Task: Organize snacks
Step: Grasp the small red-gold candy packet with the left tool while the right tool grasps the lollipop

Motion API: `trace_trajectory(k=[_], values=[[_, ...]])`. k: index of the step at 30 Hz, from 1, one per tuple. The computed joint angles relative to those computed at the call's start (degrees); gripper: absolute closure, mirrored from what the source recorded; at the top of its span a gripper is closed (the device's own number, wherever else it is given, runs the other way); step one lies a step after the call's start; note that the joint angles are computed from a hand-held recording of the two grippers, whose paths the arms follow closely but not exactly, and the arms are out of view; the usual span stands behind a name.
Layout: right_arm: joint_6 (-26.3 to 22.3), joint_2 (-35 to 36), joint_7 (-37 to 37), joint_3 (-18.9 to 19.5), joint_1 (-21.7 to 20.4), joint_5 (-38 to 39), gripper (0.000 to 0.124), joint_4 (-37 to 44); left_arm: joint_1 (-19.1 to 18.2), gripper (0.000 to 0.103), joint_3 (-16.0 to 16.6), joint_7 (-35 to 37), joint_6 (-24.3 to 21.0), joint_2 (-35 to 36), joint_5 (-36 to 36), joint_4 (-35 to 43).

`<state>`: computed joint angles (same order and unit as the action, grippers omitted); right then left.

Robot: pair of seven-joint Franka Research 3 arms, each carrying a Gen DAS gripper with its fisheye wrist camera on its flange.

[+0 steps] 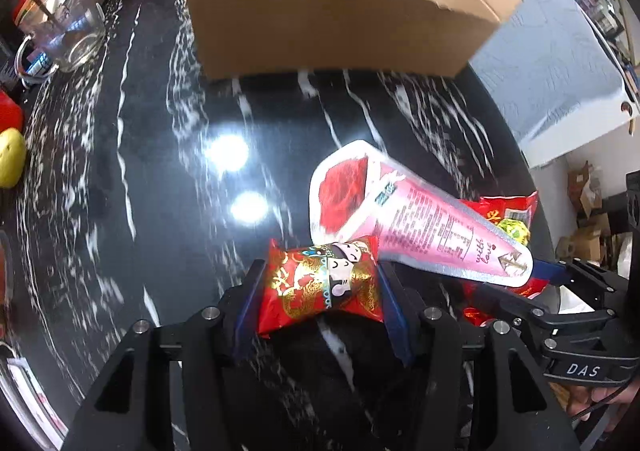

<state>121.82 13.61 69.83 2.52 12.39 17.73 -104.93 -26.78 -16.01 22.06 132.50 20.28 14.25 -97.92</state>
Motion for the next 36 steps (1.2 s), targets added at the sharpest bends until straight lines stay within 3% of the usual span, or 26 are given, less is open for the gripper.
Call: trace_trajectory(k=[5, 10, 14, 27, 32, 36], values=[[1.22, -3.34, -0.57, -0.3, -0.16, -0.51, 0.043, -4.2, -1.16, 0.049, -0.39, -0.32, -1.28, 0.21, 0.43, -0.52], [2.95, -3.96, -0.22, -0.21, 0.18, -1.45, 0.043, -5.25, -3.35, 0.049, 0.21, -0.5, -5.18, 3.25, 3.89, 3.78], [3.81, -3.93, -0.23, -0.12, 0.45, -2.19, 0.041, -5.83, -4.05, 0.049, 0.6, -1.38, -5.15, 4.89, 4.77, 5.6], [4.76, -7.15, -0.2, -0.73, -0.56, -1.39, 0.04, -7.85, -2.55, 0.052, -1.14, -1.92, -3.07, -3.69, 2.66, -3.52], [5.91, -9.59, -1.37, -0.89, -1.22, 0.39, 0.049, -9.28, -2.31, 0.052, -1.37, -1.99, -2.46, -5.46, 2.72, -4.25], [7.89, -10.08, -2.81, -0.56, -1.17, 3.32, 0.065, -9.6, -2.18, 0.052, -1.42, -1.85, -3.07, -5.93, 2.76, -3.18]])
